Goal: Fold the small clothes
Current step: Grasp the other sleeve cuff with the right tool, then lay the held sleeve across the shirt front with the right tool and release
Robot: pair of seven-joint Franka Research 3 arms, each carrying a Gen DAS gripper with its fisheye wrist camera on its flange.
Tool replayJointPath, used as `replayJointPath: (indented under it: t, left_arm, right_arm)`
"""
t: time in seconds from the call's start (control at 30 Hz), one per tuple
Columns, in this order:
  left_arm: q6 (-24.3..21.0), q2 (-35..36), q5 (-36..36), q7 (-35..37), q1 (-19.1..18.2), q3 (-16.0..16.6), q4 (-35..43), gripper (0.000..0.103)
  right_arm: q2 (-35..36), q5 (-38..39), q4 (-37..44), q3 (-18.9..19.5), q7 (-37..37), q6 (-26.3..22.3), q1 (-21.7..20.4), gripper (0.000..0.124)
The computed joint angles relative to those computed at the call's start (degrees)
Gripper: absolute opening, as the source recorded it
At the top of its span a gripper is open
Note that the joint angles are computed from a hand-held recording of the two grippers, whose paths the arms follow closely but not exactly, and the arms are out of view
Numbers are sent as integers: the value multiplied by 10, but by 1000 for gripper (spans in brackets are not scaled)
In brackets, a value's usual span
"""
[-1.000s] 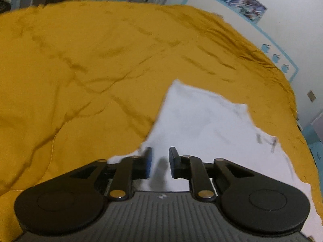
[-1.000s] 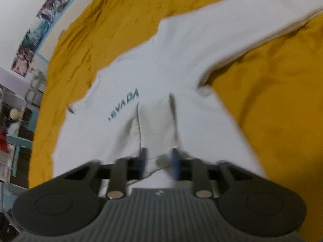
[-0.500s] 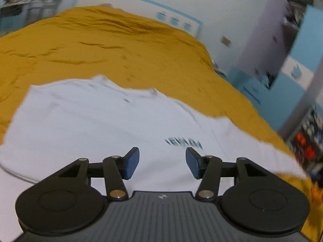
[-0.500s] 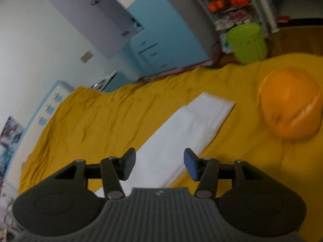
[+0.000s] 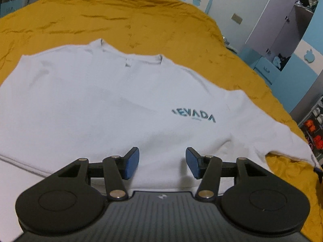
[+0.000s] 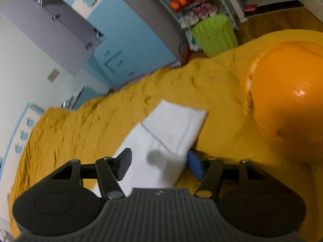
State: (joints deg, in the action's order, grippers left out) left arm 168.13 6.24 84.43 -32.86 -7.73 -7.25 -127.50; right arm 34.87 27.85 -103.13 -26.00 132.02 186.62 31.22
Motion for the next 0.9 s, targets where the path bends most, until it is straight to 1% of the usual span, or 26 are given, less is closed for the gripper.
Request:
replayJointPath:
  t: [0.07, 0.1, 0.13, 0.17, 0.2, 0.23, 0.27, 0.33, 0.37, 0.43, 0.47, 0.53, 0.6, 0.63, 0.67, 0.77, 0.8, 0.83, 0.87, 0.9]
  left_arm:
    - [-1, 5, -4, 8, -1, -1, 2, 62]
    - [-3, 6, -4, 11, -2, -1, 4, 62]
    - [-2, 7, -2, 12, -4, -1, 5, 62]
    - [0, 4, 3, 10, -4, 0, 5, 62]
    - [1, 3, 12, 2, -4, 1, 5, 62]
    - [0, 1, 17, -3, -4, 0, 5, 62]
    - [-1, -3, 19, -4, -4, 0, 3, 62]
    - [-1, -16, 18, -5, 0, 0, -5, 62]
    - [1, -25, 19, -9, 3, 0, -11, 62]
    - [7, -47, 38, -38, 11, 1, -28, 62]
    - [8, -59, 37, -42, 16, 1, -38, 62]
    - [5, -90, 11, -26, 27, 0, -65, 62]
    - [3, -125, 6, -30, 41, -2, -97, 62]
    - [5, -147, 17, -46, 49, -2, -115, 62]
    - [6, -164, 23, -57, 57, -4, -130, 62]
    - [6, -221, 16, -74, 79, -6, -185, 63]
    - [13, -236, 26, -91, 88, -6, -200, 63]
    - [23, -250, 45, -116, 97, -6, -213, 63]
    - [27, -264, 51, -130, 102, -4, -227, 63]
    - [27, -277, 51, -138, 105, -3, -240, 63]
  right_arm:
    - [14, 9, 12, -1, 10, 5, -2, 60]
    - [20, 14, 15, -7, 15, 10, 3, 57]
    - [29, 19, 20, -29, 21, 5, 20, 47]
    - [35, 19, 24, -42, 24, -3, 29, 25]
    - [33, 15, 24, -36, 21, 0, 24, 19]
    - [32, 14, 25, -27, 20, 5, 16, 16]
    - [26, 13, 19, -29, 17, 14, 20, 13]
    - [15, 9, 9, -46, -8, 32, 43, 11]
    - [5, 6, 3, -46, -27, 44, 51, 11]
    - [-22, -10, -3, -28, -68, 65, 53, 11]
    - [-35, -19, -4, -11, -87, 76, 49, 9]
    - [-66, -51, -5, 47, -117, 101, 25, 8]
    - [-90, -92, 0, 141, -148, 122, -24, 7]
    - [-97, -123, 4, 191, -149, 131, -54, 6]
    - [-99, -159, 12, 241, -142, 135, -83, 6]
    - [-82, -319, 47, 391, -52, 129, -172, 6]
    - [-63, -341, 70, 441, -56, 124, -189, 6]
    - [-45, -323, 87, 485, -99, 120, -198, 6]
    - [-22, -333, 112, 510, -111, 114, -190, 6]
    - [-1, -335, 136, 522, -123, 106, -173, 6]
